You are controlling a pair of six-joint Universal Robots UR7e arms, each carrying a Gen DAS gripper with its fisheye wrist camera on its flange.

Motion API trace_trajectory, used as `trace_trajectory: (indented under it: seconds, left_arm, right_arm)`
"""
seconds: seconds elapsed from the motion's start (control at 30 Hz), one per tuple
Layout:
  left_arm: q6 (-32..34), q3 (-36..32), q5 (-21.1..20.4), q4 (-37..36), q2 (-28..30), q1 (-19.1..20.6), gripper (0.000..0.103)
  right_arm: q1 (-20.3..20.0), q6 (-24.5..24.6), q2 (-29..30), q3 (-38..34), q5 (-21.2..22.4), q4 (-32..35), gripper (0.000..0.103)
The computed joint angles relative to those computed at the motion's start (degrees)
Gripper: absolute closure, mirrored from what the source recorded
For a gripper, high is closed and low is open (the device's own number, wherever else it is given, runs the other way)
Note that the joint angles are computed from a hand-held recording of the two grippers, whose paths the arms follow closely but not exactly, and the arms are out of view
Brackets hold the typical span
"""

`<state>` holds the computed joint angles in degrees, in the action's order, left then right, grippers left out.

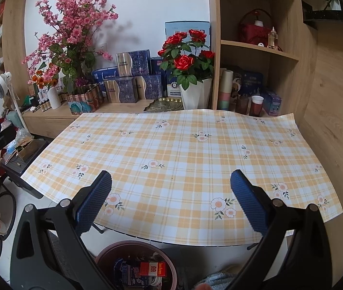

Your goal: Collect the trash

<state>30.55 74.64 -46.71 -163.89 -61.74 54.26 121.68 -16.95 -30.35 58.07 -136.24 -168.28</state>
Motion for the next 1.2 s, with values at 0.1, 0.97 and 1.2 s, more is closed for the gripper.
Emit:
trace_trajectory:
  seconds: [0.1, 0.97, 1.2]
  left_arm:
    - [-0.47, 0.01, 0.07, 0.30, -0.17, 0.04, 0.006]
    - [-0.37, 0.65, 0.54, 0.08, -0.86, -0.46, 0.006]
    - [-1.89, 0.15, 0.25, 1.52, -0.95, -0.36, 0.006]
  right_arm:
    - [0.18, -0.34, 0.18, -0.34, -0.17, -0.35, 0.006]
    - [0.81, -0.63, 0.33, -0.88, -0.45, -0.57, 0.006]
    - [0.87, -0.67, 0.30, -0.91, -0.59, -0.63, 0.006]
